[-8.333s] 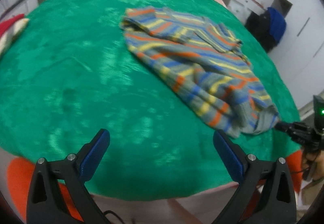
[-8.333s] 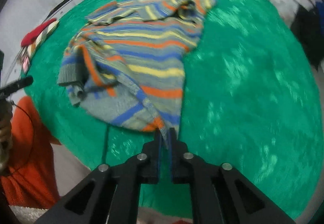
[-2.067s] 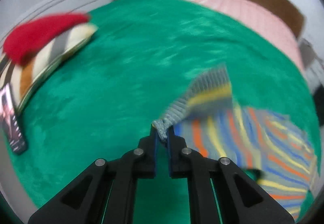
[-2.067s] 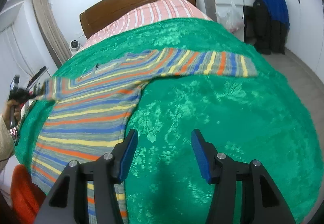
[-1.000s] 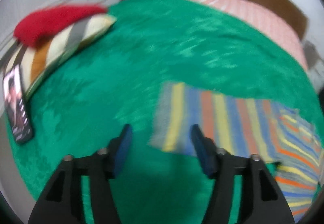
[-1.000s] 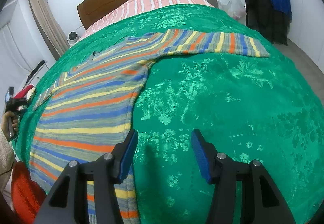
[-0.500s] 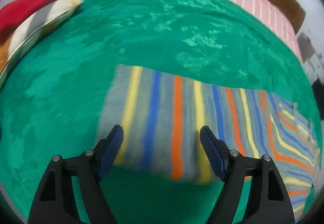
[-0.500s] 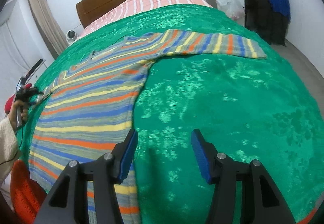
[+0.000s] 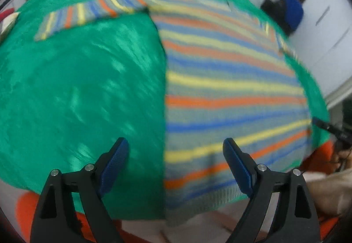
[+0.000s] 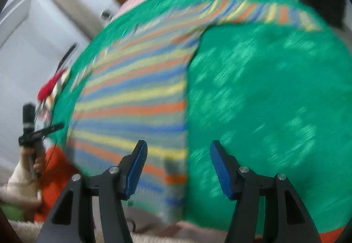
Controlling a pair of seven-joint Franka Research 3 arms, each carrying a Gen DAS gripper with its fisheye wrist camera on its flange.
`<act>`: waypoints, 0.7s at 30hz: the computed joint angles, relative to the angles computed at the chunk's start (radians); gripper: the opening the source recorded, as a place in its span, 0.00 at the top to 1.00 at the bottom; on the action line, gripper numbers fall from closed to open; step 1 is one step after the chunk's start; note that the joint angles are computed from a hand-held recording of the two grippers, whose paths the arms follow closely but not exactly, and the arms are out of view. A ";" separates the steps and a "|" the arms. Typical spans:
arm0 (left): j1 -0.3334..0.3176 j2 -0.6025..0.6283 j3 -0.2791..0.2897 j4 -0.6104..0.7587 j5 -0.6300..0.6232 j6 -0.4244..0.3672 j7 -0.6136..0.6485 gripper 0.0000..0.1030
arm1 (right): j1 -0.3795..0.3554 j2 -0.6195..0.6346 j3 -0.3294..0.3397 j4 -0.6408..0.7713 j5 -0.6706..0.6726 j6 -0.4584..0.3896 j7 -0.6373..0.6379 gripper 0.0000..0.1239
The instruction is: Fold small clothes
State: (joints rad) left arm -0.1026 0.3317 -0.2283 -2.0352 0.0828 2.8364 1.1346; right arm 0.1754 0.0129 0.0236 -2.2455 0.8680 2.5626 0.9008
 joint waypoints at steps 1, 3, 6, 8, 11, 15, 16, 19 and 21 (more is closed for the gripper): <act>-0.034 0.017 0.022 0.023 0.032 -0.035 -0.041 0.14 | 0.004 0.007 0.003 0.001 -0.047 -0.017 0.014 0.52; -0.054 0.026 0.036 0.028 0.056 -0.051 -0.084 0.14 | 0.015 0.012 0.012 -0.013 -0.128 -0.016 0.038 0.52; -0.089 0.019 0.061 0.028 0.130 -0.078 -0.141 0.33 | 0.012 0.018 0.009 0.003 -0.128 -0.099 0.025 0.83; -0.058 0.016 0.022 0.026 0.100 -0.082 -0.088 0.89 | 0.016 0.018 0.009 0.006 -0.201 -0.109 0.078 0.96; 0.002 0.001 -0.037 -0.002 -0.016 -0.080 0.004 0.97 | 0.014 -0.007 0.005 -0.005 -0.231 -0.117 0.116 0.96; -0.012 -0.001 -0.029 -0.013 -0.032 -0.100 0.018 0.97 | 0.014 -0.013 0.003 -0.027 -0.301 -0.123 0.197 0.96; -0.016 0.000 -0.027 -0.013 -0.033 -0.108 0.018 0.97 | 0.012 -0.001 0.000 -0.029 -0.306 -0.122 0.201 0.96; -0.017 -0.011 -0.028 -0.015 -0.045 -0.128 0.028 0.98 | 0.009 0.019 0.001 -0.025 -0.295 -0.118 0.222 0.96; 0.046 -0.041 -0.091 -0.036 -0.192 -0.127 0.116 0.98 | 0.011 0.011 0.004 -0.016 -0.314 -0.136 0.251 0.96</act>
